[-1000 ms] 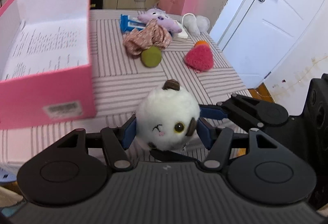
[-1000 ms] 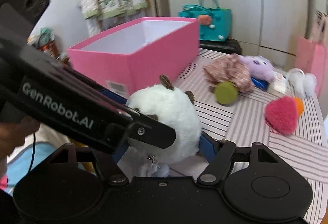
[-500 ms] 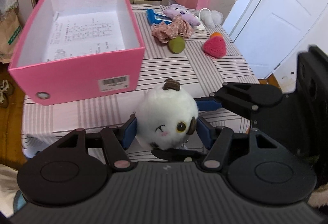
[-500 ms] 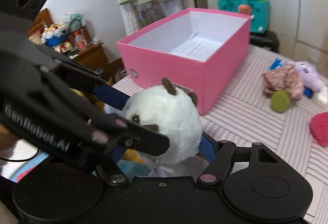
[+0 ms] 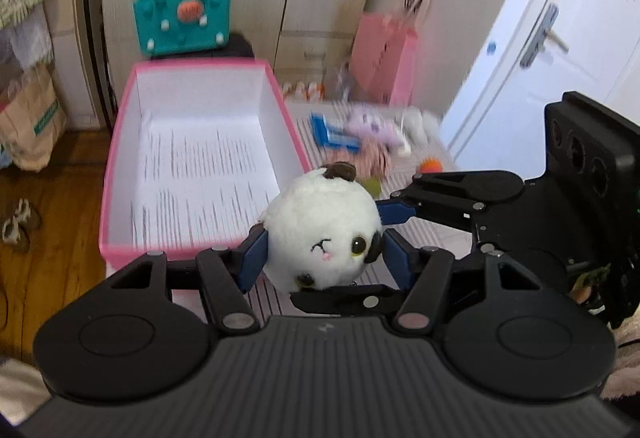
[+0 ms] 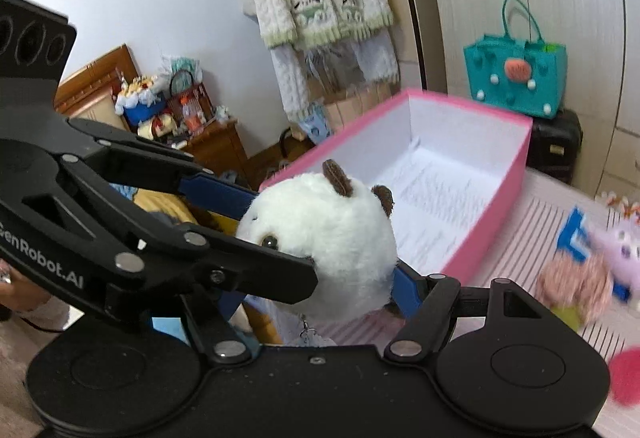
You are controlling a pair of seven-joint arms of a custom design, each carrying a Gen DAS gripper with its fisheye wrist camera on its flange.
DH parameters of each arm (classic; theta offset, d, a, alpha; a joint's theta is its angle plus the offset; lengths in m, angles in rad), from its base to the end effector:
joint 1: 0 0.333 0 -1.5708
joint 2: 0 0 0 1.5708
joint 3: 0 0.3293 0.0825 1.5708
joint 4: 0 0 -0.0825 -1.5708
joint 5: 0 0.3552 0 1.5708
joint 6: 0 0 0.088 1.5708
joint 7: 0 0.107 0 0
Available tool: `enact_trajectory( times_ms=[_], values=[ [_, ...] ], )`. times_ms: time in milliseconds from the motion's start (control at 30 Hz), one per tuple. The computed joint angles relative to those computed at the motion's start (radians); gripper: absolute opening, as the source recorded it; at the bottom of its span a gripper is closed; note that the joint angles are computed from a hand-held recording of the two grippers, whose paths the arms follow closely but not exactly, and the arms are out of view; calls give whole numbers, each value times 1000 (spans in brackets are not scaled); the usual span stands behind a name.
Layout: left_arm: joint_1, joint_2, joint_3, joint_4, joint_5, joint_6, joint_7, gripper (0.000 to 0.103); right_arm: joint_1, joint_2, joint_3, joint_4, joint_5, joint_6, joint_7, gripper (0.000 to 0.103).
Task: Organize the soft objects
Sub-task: 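Lift the panda plush with the left gripper and carry it over the pink box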
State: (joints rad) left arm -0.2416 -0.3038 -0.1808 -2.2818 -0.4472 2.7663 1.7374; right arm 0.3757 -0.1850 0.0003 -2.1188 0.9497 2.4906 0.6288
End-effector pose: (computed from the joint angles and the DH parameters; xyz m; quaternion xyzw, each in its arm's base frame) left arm 0.4381 -0.1875 0.5885 -0.5615 0.7254 -0.3767 0.1291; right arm 0.4781 0.1842 0.5765 -0.8138 0.3792 -0.0378 0.4387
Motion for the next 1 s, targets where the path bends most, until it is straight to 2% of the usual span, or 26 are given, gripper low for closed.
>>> enact_trajectory(
  times_ms=[133, 300, 467, 567, 633, 733, 833, 933, 1000],
  values=[
    [-32, 54, 40, 36, -84, 99, 94, 60, -12, 72, -3, 97, 33, 5, -42, 77],
    [-61, 138, 68, 100, -207, 217, 233, 60, -50, 172, 24, 217, 98, 16, -112, 77],
    [-24, 254, 48, 207, -266, 276, 296, 60, -102, 300, 73, 356, 125, 26, -132, 77],
    [18, 334, 27, 290, -282, 262, 324, 60, -116, 365, 117, 406, 112, 120, -216, 77],
    [47, 391, 21, 347, -233, 226, 262, 60, -117, 413, 137, 441, 49, 173, -226, 77],
    [72, 472, 29, 430, -111, 143, 134, 60, -120, 501, 130, 538, -119, 129, -98, 77],
    [98, 551, 20, 514, -48, 78, 56, 60, -118, 566, 127, 605, -244, 114, -14, 77],
    [117, 617, 11, 581, -5, 40, 2, 60, -106, 607, 132, 622, -353, 172, 0, 77],
    [128, 655, 8, 620, 16, 13, -24, 60, -104, 640, 132, 657, -413, 166, 48, 77]
  ],
)
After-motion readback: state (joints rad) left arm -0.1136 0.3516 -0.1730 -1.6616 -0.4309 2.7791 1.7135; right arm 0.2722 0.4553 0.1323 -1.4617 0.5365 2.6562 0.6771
